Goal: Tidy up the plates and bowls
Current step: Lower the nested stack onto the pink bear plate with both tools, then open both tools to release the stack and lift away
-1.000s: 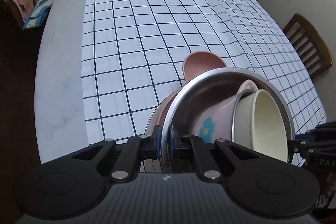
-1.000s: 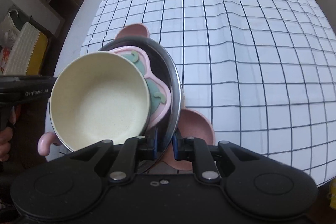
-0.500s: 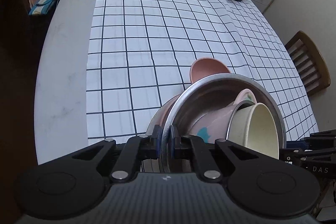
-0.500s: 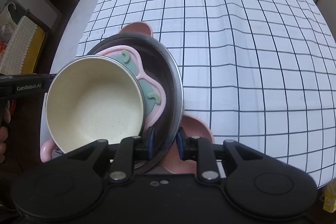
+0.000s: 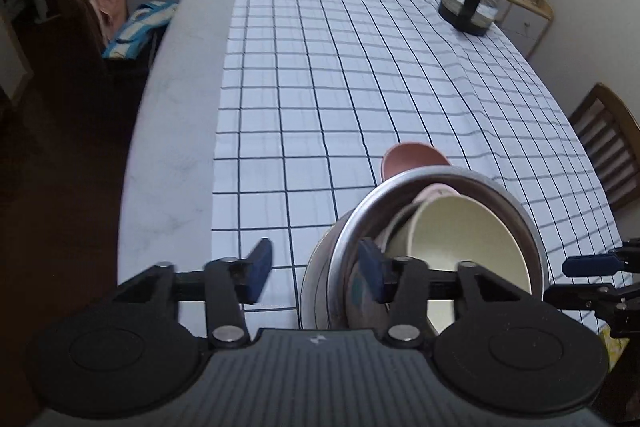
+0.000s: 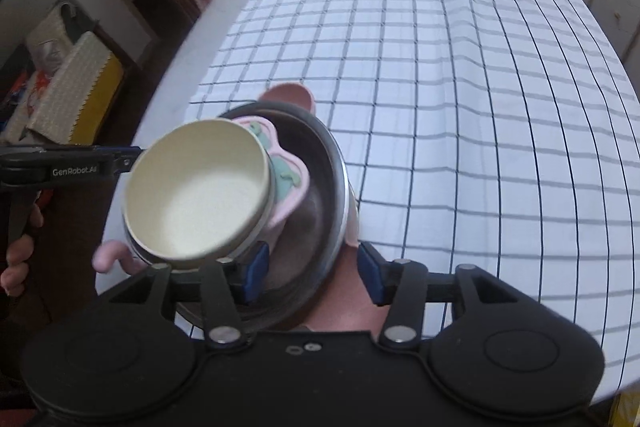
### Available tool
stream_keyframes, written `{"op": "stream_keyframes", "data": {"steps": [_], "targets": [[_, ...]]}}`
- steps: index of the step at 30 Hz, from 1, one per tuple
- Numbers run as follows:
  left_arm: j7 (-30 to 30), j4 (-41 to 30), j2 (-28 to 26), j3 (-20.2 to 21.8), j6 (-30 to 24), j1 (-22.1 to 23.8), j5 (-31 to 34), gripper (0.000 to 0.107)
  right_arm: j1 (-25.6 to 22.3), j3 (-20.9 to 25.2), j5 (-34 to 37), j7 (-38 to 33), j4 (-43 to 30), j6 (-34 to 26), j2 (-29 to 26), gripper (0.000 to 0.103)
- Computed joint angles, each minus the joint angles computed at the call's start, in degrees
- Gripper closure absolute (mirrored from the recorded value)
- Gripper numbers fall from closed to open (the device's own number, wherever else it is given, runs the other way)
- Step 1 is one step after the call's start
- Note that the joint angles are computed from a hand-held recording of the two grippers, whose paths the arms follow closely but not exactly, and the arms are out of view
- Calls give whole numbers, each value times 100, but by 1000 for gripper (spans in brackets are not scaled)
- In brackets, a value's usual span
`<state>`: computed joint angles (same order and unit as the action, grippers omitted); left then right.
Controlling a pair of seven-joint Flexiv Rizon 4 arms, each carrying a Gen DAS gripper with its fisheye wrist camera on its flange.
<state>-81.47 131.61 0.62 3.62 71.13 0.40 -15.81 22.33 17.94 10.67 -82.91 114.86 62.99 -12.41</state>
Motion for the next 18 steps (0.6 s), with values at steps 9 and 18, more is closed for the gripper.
{"op": "stream_keyframes", "data": {"steps": [9,18], "targets": [[-2138,-97,529,-117,-138,141,1838,49,-380,231,1082,-1705,-129,20,208,38],[-3991,-212,1129,-628,-680,215,3162,40,-555,105,2322,-3468,-311,-413,499,30]]}}
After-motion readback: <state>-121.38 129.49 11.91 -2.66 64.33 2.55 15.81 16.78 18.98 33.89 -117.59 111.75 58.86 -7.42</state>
